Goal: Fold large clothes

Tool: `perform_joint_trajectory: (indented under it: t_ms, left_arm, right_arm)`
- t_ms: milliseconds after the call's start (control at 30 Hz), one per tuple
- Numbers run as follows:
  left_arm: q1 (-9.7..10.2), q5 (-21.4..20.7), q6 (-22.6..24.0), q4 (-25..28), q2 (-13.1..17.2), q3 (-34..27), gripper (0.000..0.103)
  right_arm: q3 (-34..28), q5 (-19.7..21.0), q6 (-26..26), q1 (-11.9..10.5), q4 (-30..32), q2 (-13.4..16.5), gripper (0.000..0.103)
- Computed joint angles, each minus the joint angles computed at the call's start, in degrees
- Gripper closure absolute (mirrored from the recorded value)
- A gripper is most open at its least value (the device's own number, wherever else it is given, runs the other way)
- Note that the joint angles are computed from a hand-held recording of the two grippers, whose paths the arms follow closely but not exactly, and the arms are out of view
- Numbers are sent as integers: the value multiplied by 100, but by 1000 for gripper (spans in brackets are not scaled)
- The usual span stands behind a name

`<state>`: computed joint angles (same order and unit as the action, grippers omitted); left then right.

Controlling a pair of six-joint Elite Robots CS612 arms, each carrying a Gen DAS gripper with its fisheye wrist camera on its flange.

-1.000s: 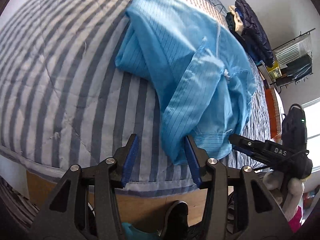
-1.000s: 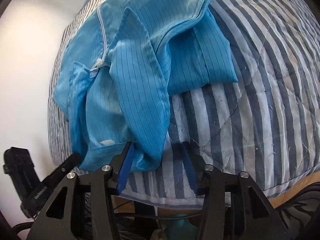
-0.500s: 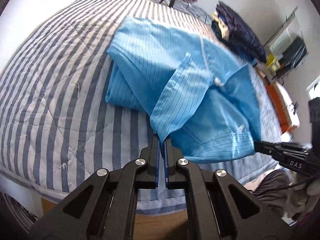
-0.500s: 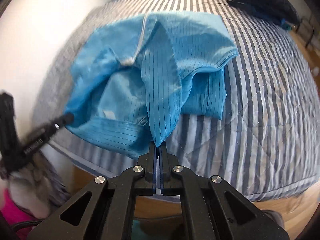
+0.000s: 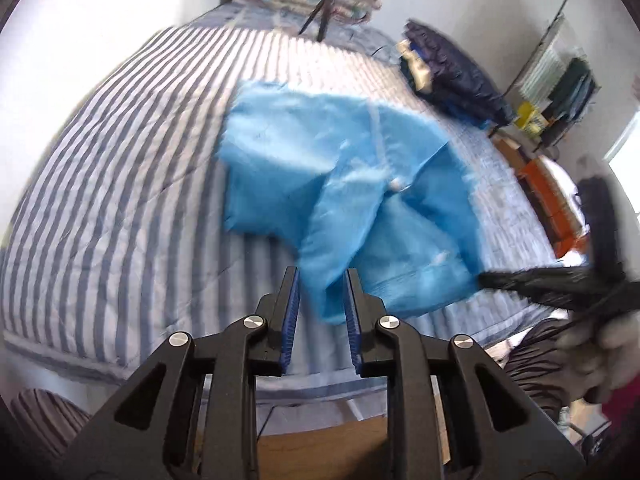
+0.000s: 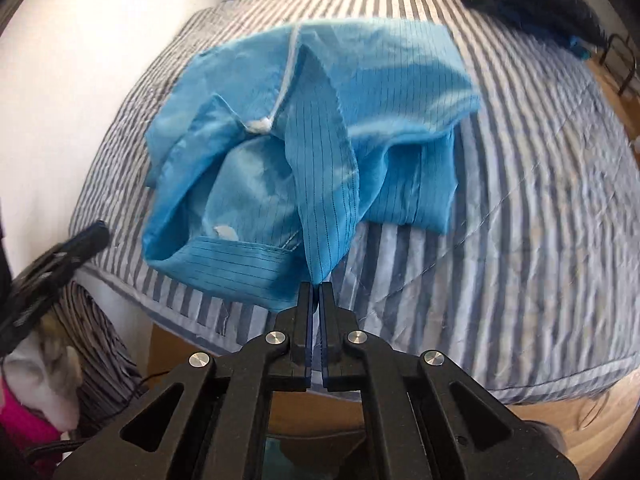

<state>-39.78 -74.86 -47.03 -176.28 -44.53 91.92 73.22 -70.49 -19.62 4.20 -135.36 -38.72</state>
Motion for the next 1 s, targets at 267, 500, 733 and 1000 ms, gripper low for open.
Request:
perform_joint_trajectory:
  t_ms: [267, 500, 733, 1000]
  left_arm:
    - [193, -1360, 1033, 649, 738, -1387, 83]
    - [124, -1307, 1506, 1456, 1097, -1809, 83]
    - [205, -1536, 1290, 979, 698, -1286, 83]
    - [509, -685, 644, 377, 343, -922, 83]
  right_arm:
    - [3, -94, 118, 11, -68, -9, 102]
    - [275, -210, -193, 48, -594, -219, 103]
    - [179, 649, -124, -176, -334, -65, 103]
    - [-155, 1224, 458, -356, -1573, 153, 103]
